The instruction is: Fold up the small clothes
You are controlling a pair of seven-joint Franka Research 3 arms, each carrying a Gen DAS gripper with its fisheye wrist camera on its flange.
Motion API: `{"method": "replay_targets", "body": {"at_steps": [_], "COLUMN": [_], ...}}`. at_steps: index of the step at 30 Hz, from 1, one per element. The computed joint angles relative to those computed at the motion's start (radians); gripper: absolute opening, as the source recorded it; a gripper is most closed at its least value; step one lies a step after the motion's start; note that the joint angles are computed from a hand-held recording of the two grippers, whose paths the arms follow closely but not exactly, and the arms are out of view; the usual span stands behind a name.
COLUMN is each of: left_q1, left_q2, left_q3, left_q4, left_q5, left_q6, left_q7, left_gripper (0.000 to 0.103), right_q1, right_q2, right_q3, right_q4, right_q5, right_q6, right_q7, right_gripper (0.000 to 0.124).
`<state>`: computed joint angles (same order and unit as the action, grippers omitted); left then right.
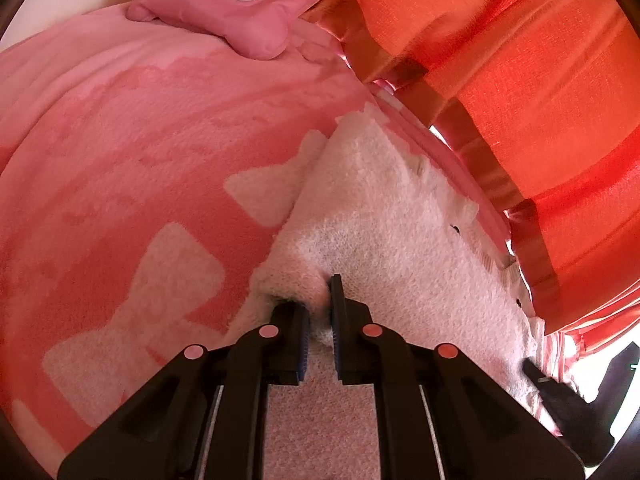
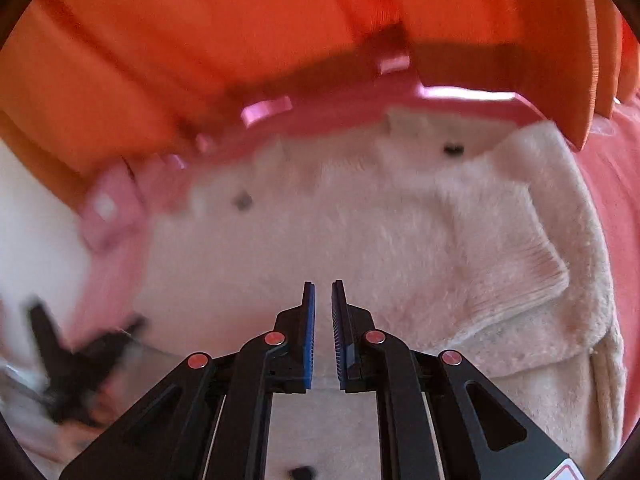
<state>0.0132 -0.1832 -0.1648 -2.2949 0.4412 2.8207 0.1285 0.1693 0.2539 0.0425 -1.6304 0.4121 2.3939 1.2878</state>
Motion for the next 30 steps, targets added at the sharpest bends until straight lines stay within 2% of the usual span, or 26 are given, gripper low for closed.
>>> {"method": "replay_targets", "body": {"at_steps": [1, 3, 4, 6, 8, 13, 14, 15, 17, 18, 20, 23, 25, 27, 28, 30], "left_q1": [-0.003, -0.008, -0.008, -0.008, -0.005, 0.005, 0.007, 0.007, 0.007, 0.006, 0.003, -0.003, -0.007, -0.010, -0.012, -0.015], "left_q2": [0.000, -0.002, -0.002, -0.003, -0.002, 0.001, 0.001, 0.002, 0.006, 0.008, 0.012, 0.014, 0.015, 0.015, 0.015, 0.014], "left_q3": [0.004, 0.011, 0.011, 0.012, 0.008, -0.006, -0.009, -0.010, -0.013, -0.014, -0.015, -0.013, -0.011, -0.007, -0.005, -0.004], "left_q4": [-0.002, -0.007, -0.007, -0.008, -0.007, 0.003, 0.006, 0.009, 0.016, 0.020, 0.030, 0.038, 0.041, 0.040, 0.040, 0.042], "left_q5": [-0.008, -0.030, -0.034, -0.045, -0.043, -0.011, -0.003, 0.005, 0.021, 0.030, 0.047, 0.066, 0.070, 0.069, 0.067, 0.066], "left_q6": [0.004, 0.018, 0.019, 0.023, 0.020, 0.001, -0.005, -0.011, -0.024, -0.031, -0.049, -0.070, -0.076, -0.076, -0.077, -0.083], "left_q7": [0.009, 0.023, 0.027, 0.031, 0.031, -0.005, -0.017, -0.024, -0.036, -0.038, -0.038, -0.037, -0.035, -0.031, -0.025, -0.016], "left_gripper": [0.010, 0.010, 0.010, 0.010, 0.010, 0.010, 0.010, 0.010, 0.010, 0.010, 0.010, 0.010, 0.010, 0.010, 0.010, 0.010], "right_q1": [-0.006, -0.068, -0.091, -0.099, -0.086, -0.160, -0.163, -0.157, -0.131, -0.106, -0.087, -0.094, -0.084, -0.087, -0.095, -0.092], "right_q2": [0.025, 0.063, 0.067, 0.040, 0.026, 0.101, 0.108, 0.098, 0.085, 0.081, 0.070, 0.047, 0.045, 0.076, 0.085, 0.079], "right_q3": [-0.013, -0.010, -0.016, -0.038, -0.070, -0.026, -0.018, -0.018, -0.020, -0.034, -0.042, -0.035, -0.052, -0.058, -0.051, -0.048], "right_q4": [0.029, 0.086, 0.098, 0.069, 0.038, 0.120, 0.128, 0.115, 0.087, 0.079, 0.062, 0.045, 0.039, 0.084, 0.094, 0.078], "right_q5": [-0.007, 0.121, 0.167, 0.154, 0.060, 0.149, 0.155, 0.149, 0.112, 0.048, 0.001, 0.026, -0.015, -0.052, -0.043, -0.050], "right_q6": [-0.026, -0.098, -0.100, -0.011, 0.083, -0.048, -0.072, -0.073, -0.032, -0.008, 0.026, 0.064, 0.092, 0.020, -0.003, 0.018], "right_q7": [0.040, 0.074, 0.113, 0.145, 0.208, 0.164, 0.145, 0.138, 0.116, 0.122, 0.135, 0.123, 0.159, 0.173, 0.161, 0.148], "right_gripper": [0.000, 0.000, 0.005, 0.016, 0.018, 0.020, 0.021, 0.029, 0.033, 0.029, 0.012, 0.011, 0.019, 0.035, 0.036, 0.036]}}
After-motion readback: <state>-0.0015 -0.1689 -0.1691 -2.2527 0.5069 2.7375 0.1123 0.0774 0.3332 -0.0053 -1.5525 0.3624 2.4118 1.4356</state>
